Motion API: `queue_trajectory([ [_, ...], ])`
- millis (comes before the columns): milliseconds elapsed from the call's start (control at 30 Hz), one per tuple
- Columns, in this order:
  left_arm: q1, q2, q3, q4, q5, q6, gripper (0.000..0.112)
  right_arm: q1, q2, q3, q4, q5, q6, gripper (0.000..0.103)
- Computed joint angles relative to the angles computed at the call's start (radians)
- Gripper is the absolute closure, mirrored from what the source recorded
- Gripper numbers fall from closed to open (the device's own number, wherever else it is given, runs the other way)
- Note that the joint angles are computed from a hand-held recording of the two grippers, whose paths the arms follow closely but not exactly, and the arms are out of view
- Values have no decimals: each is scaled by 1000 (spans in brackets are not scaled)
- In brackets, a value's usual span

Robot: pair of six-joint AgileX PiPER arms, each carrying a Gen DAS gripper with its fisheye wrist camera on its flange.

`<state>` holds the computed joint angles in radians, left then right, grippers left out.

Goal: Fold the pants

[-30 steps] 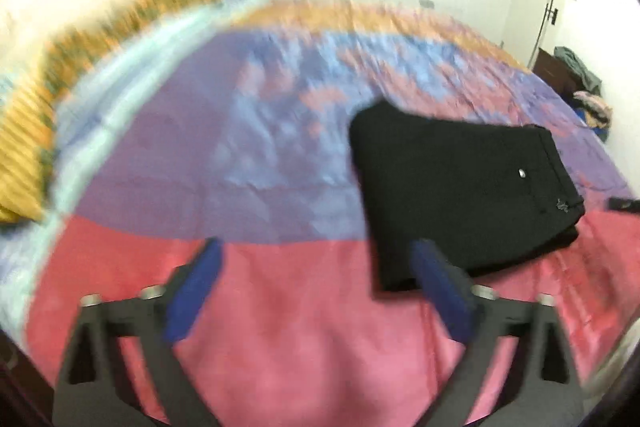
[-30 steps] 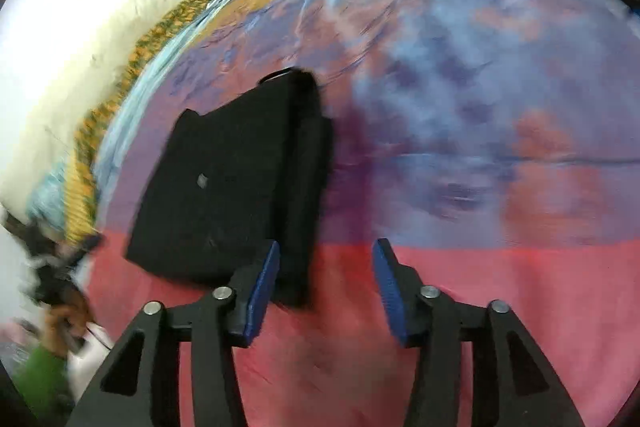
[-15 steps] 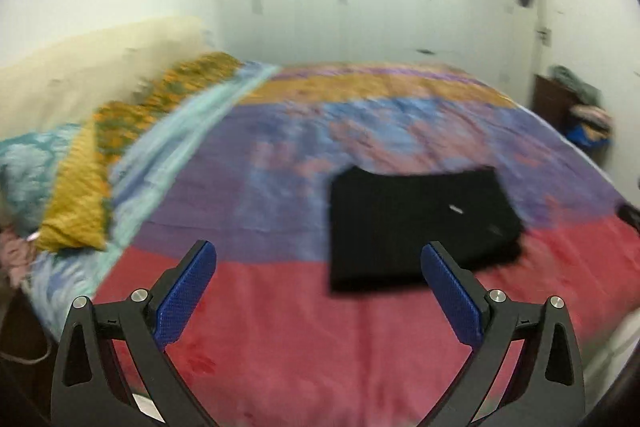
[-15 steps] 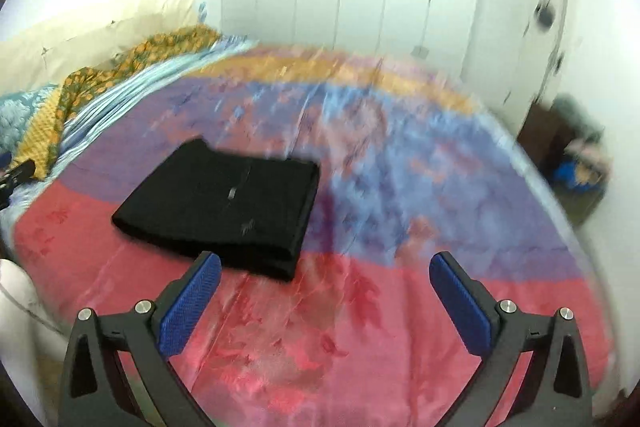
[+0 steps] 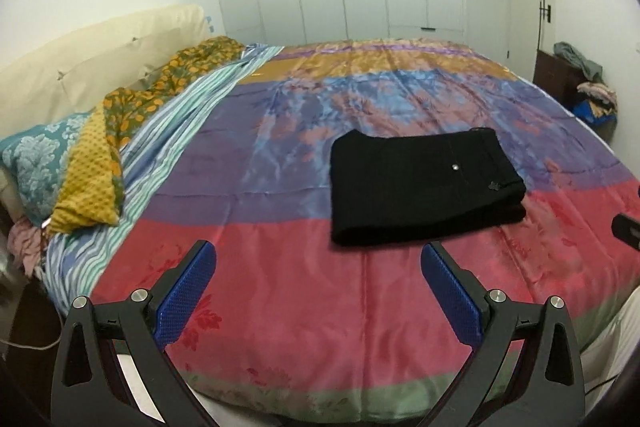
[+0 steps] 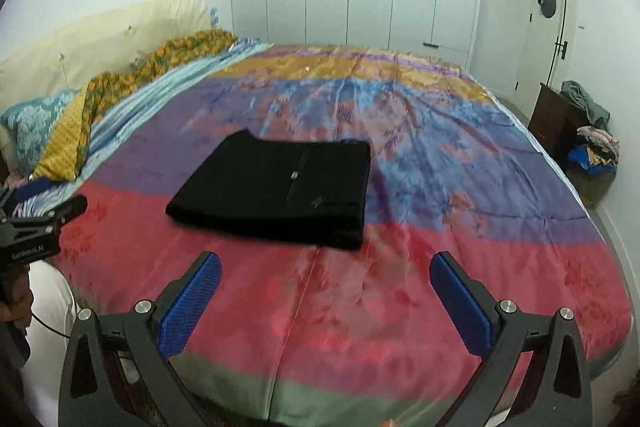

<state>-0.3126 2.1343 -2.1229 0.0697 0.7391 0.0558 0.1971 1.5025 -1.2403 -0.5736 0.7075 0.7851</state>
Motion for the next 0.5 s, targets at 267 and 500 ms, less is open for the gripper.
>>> queue_trajectory([
  [267,19,80,-247,-104,275,69,10,52,33,-123,37,151,17,0],
  [500,0,98,-325,-122,398,85,10,78,40,-144,24,187,16,0],
])
